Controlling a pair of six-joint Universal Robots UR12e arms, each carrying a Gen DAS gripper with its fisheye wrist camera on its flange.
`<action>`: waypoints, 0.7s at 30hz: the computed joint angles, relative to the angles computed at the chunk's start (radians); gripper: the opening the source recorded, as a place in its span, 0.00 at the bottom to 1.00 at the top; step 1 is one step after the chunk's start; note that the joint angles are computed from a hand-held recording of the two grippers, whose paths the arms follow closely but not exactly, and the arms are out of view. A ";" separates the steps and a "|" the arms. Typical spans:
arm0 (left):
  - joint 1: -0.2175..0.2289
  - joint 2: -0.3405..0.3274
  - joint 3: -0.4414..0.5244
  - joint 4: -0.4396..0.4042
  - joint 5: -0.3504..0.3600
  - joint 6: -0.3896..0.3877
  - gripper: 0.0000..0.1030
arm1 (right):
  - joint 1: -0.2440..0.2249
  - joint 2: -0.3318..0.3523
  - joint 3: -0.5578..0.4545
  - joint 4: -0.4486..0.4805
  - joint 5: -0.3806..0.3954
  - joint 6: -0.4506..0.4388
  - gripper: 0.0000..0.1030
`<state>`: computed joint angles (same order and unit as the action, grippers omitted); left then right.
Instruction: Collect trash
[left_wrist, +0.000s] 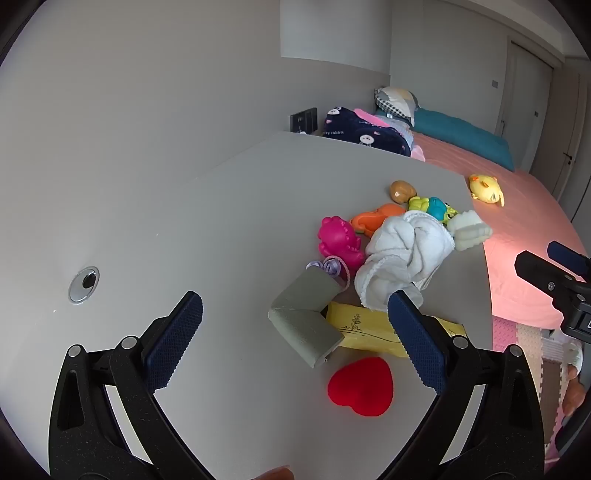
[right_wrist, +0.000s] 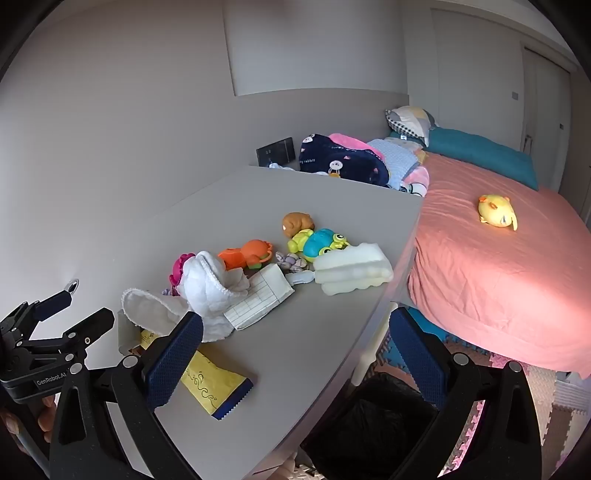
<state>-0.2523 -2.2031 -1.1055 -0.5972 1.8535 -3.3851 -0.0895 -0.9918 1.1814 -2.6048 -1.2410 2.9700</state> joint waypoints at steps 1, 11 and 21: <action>0.000 0.000 0.000 0.000 0.000 0.000 0.94 | 0.000 0.000 0.000 0.003 -0.002 -0.002 0.98; 0.000 0.004 -0.003 0.002 -0.001 0.006 0.94 | -0.002 -0.001 -0.001 0.008 0.003 -0.002 0.98; -0.003 0.004 -0.006 0.001 0.003 0.004 0.94 | -0.002 -0.003 0.003 0.004 -0.001 -0.002 0.98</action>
